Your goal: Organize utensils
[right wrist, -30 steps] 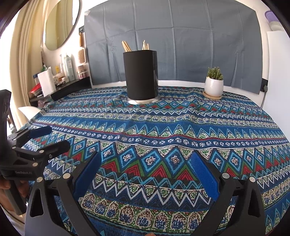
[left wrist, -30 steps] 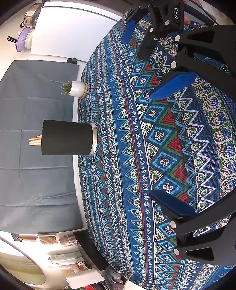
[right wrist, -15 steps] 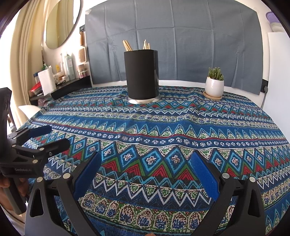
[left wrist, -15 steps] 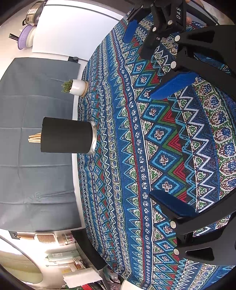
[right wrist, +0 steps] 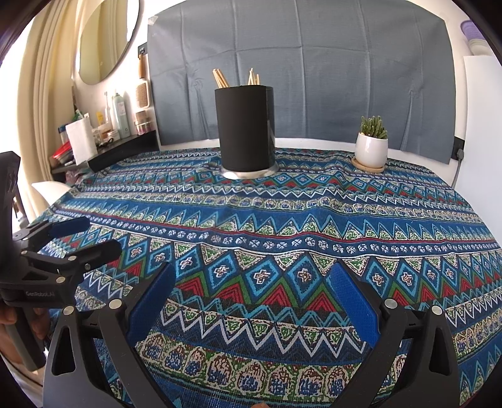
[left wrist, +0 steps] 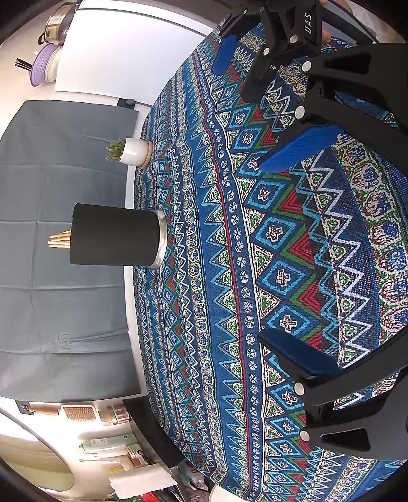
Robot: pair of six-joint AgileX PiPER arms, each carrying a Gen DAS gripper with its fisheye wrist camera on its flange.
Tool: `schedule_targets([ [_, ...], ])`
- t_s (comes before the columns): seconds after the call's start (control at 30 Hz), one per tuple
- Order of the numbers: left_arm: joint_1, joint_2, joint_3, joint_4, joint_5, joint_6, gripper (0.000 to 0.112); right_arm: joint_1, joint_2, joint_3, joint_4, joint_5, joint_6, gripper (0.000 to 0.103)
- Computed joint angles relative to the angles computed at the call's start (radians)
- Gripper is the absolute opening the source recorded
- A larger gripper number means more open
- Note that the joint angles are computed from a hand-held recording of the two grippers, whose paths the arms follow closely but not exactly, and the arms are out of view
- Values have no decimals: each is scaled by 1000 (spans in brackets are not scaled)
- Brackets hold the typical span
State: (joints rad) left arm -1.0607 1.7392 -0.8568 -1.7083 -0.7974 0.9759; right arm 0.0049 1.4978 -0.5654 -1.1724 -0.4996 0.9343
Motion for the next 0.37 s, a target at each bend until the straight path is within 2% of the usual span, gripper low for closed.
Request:
schedule_targets([
  [0.37, -3, 0, 0, 1, -3, -4, 97, 3, -2, 3, 3, 1, -7, 95],
])
